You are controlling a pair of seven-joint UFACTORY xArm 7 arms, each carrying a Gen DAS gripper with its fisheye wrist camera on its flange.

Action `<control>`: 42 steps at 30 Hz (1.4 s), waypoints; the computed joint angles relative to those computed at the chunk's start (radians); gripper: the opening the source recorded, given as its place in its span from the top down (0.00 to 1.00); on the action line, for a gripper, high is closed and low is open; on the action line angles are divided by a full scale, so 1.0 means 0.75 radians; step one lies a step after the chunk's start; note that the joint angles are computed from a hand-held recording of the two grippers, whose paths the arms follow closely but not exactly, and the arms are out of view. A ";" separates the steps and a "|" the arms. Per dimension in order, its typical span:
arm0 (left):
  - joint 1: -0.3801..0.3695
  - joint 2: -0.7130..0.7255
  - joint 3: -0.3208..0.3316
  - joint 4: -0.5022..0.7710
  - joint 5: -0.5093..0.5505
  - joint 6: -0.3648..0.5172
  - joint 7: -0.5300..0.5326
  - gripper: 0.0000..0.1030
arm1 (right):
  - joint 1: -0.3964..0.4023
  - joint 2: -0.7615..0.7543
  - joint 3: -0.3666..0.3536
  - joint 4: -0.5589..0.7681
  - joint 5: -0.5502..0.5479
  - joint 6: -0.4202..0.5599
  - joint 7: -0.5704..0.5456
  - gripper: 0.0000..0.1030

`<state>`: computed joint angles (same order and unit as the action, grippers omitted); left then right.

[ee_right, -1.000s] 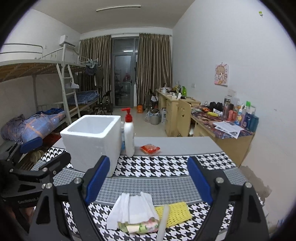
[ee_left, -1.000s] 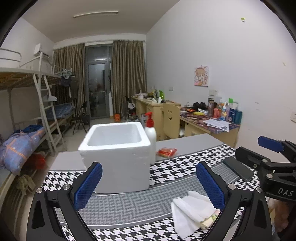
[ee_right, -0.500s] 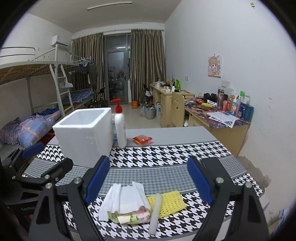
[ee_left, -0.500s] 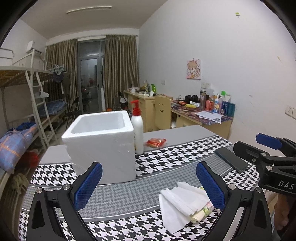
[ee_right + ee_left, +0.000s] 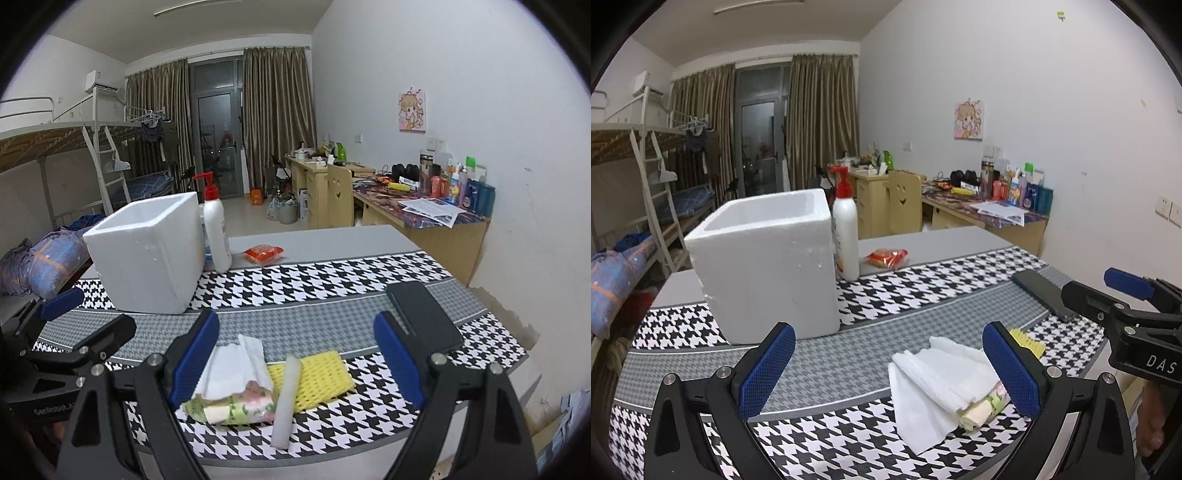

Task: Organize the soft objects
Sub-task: 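Move both tools back from the foam box to the remaining items, then grasp the white tissues with the left gripper while the right gripper grasps the white roller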

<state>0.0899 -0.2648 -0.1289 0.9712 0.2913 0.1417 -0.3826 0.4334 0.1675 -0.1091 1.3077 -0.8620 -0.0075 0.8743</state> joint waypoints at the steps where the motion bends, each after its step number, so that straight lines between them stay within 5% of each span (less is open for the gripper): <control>1: -0.015 0.003 0.009 -0.002 -0.013 0.003 0.014 0.01 | 0.002 0.002 -0.001 0.001 -0.002 0.008 0.001 0.14; 8: -0.033 0.046 0.017 0.009 -0.036 0.032 0.018 0.01 | 0.002 0.012 -0.009 -0.021 -0.011 -0.012 0.011 0.14; 26: -0.120 0.216 0.060 0.138 0.046 0.181 -0.057 0.02 | -0.020 0.103 0.015 -0.012 0.358 0.004 -0.323 0.14; 29: -0.151 0.238 0.082 0.156 -0.013 0.209 0.002 0.16 | -0.100 0.122 0.110 -0.007 0.511 0.021 -0.467 0.14; 39: -0.192 0.289 0.108 0.198 -0.111 0.294 0.108 0.32 | -0.063 0.150 0.076 0.007 0.679 0.048 -0.605 0.14; 42: -0.204 0.307 0.116 0.216 -0.192 0.327 0.181 0.48 | -0.069 0.162 0.083 0.018 0.712 0.060 -0.632 0.14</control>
<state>-0.0629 -0.0349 -0.0422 1.1336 0.1476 0.3868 -0.2465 0.3818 0.2891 -0.0467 1.3209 -0.3283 0.0376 0.4004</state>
